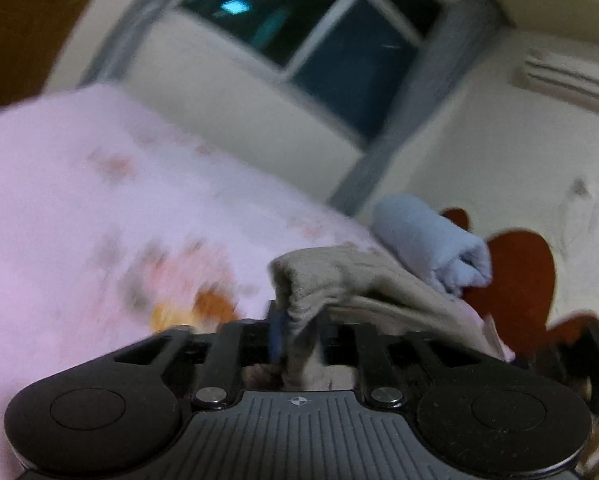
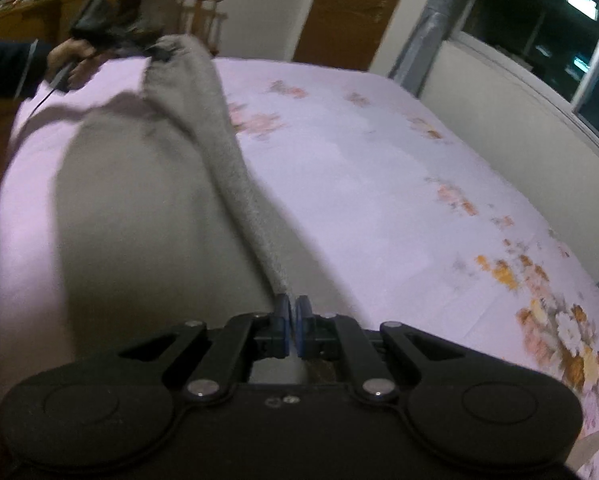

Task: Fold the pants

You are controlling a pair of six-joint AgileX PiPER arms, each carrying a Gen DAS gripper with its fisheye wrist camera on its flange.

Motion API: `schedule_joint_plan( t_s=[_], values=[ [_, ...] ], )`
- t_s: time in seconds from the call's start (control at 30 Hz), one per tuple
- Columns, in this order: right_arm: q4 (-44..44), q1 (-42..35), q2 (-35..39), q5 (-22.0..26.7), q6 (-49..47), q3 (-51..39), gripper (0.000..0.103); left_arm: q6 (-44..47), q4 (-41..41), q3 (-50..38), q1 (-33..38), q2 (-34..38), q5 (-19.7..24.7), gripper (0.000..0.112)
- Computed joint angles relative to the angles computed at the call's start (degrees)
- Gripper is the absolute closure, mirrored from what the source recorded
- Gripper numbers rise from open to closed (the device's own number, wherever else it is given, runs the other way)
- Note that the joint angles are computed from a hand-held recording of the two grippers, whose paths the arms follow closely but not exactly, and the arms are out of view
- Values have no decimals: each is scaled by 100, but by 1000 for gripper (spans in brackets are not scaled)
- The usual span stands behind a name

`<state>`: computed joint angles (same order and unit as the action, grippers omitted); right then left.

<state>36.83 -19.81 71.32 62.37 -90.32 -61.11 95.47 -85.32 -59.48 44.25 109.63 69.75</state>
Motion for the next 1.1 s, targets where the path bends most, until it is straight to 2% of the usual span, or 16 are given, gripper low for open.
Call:
schedule_joint_plan(
  t_s=[0.03, 0.07, 0.13, 0.2, 0.23, 0.27, 0.37, 0.4, 0.5, 0.67, 0.73, 0.77, 0.83, 1.1],
  values=[
    [-58, 31, -234, -152, -23, 415, 103, -326, 313, 282, 139, -263, -371, 31],
    [-193, 139, -417, -413, 59, 826, 103, -441, 397, 653, 205, -607, -869, 25],
    [-220, 230, -567, -800, 108, 1402, 103, -830, 759, 1327, 421, -1273, -1609, 25],
    [-227, 388, -660, -1264, 160, 1792, 103, -1176, 1224, 1814, 554, -1918, -2090, 25],
    [-184, 446, -674, -1440, 131, 1897, 103, -1380, 1405, 2067, 681, -2296, -2288, 26],
    [-110, 473, -697, -1586, 81, 1990, 103, -1564, 1520, 2230, 859, -2539, -2257, 27],
    [8, 493, -676, -1721, 174, 2046, 103, -2268, 1679, 2500, 1397, -3029, -1772, 37],
    [44, 455, -698, -1719, 136, 2085, 103, -2533, 1767, 2519, 1438, -3127, -1613, 46],
    [208, 199, -812, -1544, -43, 2166, 103, -3141, 1829, 2487, 1107, -3137, -1485, 65],
    [414, 28, -961, -1496, -158, 2405, 103, -4278, 2018, 2252, -291, -2857, -2413, 66],
    [503, -22, -983, -1507, -194, 2469, 103, -4633, 2142, 2213, -724, -2935, -2826, 79],
    [549, -41, -1002, -1526, -228, 2502, 103, -4948, 2390, 2134, -900, -2960, -2986, 81],
    [674, -65, -1028, -1581, -332, 2574, 103, -5258, 2686, 2064, -1103, -3042, -3153, 88],
    [974, -338, -1070, -1480, -591, 2672, 103, -5489, 3356, 1979, -1298, -3540, -3272, 91]
  ],
)
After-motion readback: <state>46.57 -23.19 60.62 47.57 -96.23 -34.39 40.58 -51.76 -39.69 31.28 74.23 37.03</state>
